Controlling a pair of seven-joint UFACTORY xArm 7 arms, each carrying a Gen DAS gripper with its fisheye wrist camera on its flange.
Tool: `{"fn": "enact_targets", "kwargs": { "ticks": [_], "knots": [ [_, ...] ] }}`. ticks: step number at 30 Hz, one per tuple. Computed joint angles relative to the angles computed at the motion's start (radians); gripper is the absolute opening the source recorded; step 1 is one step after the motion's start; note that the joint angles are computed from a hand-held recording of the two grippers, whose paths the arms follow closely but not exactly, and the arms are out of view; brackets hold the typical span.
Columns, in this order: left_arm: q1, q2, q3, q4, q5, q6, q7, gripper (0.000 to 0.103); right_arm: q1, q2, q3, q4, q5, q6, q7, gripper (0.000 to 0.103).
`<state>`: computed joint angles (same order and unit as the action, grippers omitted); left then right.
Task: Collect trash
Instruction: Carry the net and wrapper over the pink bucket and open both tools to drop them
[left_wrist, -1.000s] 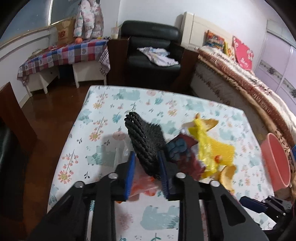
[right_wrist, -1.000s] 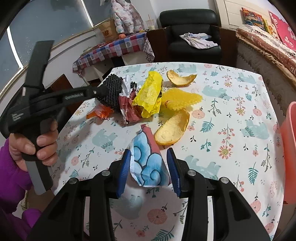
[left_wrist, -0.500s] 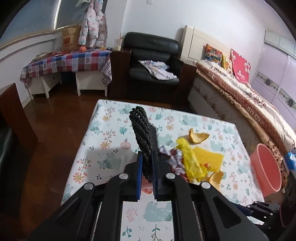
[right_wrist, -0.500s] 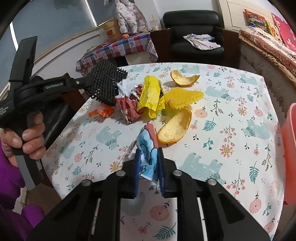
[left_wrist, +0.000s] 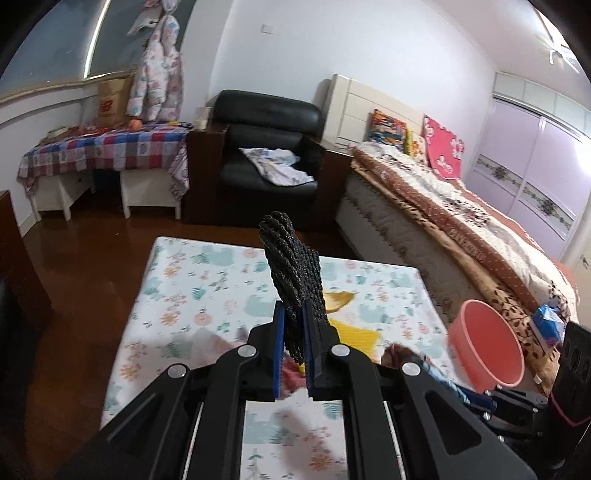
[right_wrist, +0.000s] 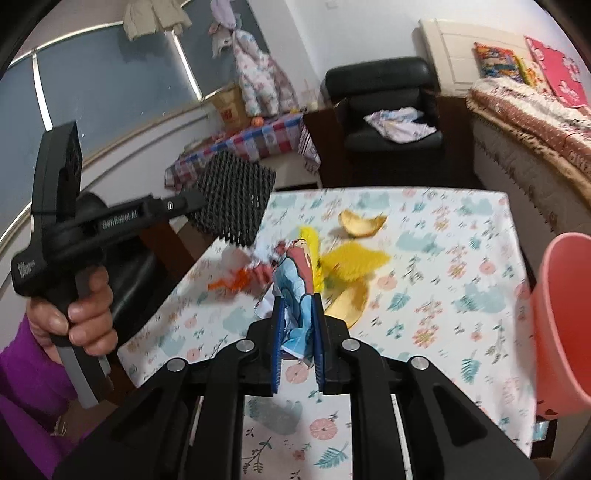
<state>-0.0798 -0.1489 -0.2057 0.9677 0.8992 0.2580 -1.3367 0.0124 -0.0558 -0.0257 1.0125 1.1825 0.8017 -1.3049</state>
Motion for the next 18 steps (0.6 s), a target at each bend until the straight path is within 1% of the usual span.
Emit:
{"fn": "enact_targets", "kwargs": {
  "ticks": [3,7,13,18],
  "knots": [
    [-0.017,0.032,-0.007,0.038,0.002,-0.002,0.015,0.008,-0.010,-0.008,-0.010,0.004,0.032,-0.026,-0.006,0.014],
    [-0.065,0.089,-0.002,0.107,0.015,0.002,0.030,0.008,-0.024,-0.009,-0.022,0.010,0.061,-0.068,-0.002,0.014],
    [-0.158,0.183,0.039,0.212,0.018,0.007,0.065,0.008,-0.057,0.016,-0.037,0.038,0.088,-0.106,0.021,0.014],
    [-0.234,0.267,0.076,0.300,-0.020,0.000,0.116,0.008,-0.084,0.036,-0.039,0.053,0.117,-0.160,0.028,0.014]
  ]
}}
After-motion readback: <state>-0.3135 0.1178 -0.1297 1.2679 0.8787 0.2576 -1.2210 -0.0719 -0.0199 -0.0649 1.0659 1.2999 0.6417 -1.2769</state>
